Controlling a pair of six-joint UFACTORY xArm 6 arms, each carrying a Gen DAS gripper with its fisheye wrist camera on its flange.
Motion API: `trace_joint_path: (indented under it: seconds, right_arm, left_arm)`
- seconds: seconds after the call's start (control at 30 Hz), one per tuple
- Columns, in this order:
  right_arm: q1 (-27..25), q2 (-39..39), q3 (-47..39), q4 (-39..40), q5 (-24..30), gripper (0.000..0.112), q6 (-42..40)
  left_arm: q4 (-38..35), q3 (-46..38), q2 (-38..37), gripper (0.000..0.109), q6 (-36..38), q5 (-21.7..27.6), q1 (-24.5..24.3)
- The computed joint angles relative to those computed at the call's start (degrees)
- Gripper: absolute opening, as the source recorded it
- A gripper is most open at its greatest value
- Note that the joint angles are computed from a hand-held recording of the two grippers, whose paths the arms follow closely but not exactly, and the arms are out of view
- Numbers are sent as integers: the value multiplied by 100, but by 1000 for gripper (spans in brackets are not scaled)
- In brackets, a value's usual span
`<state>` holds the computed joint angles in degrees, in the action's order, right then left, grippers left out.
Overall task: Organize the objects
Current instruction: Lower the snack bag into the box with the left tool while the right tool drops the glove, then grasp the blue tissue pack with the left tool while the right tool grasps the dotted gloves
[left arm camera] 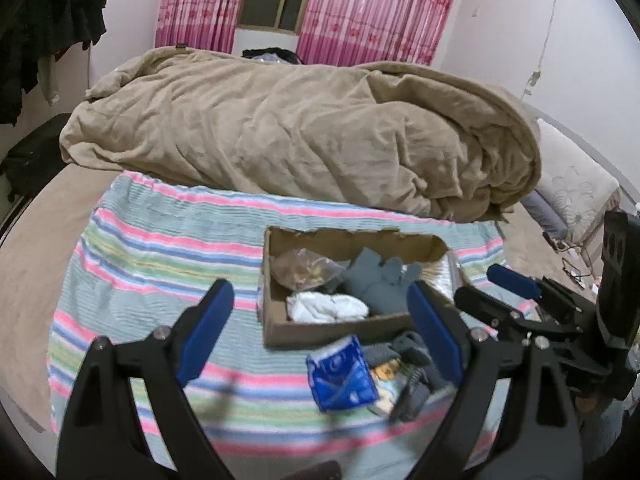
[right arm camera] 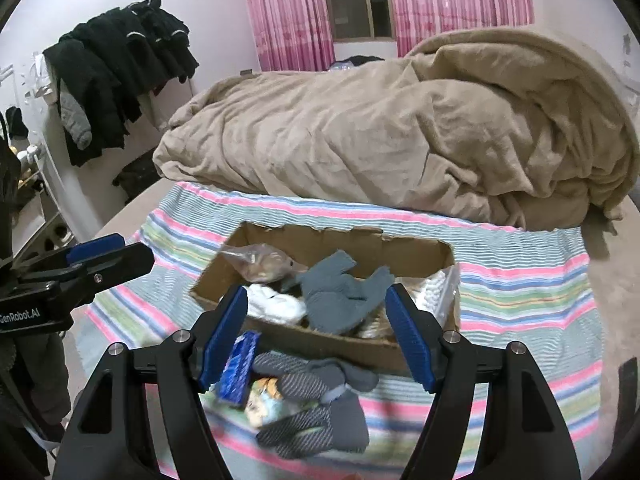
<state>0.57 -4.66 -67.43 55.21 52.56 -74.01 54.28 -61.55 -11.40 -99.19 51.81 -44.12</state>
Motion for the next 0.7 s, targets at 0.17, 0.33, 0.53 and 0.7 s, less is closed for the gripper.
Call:
trace_joint_path:
  seconds: [0.17,0.33,0.53,0.7]
  right_arm:
    - [-272,-392,225,63,290,75,-19]
    - [-635,-762,462,164,591,75,-83]
    - [-909,-1005,751,129,813,75,-258]
    - [-904,-900,958,-202,720,75,-318]
  left_arm:
    - [52,22,-162,92,-165,367,-465]
    - [73,71,-292,93,-370,655,-897]
    - [4,106,-220,93,-428,712,-1113]
    - [-258,224,-55,93,-482,495,-1039]
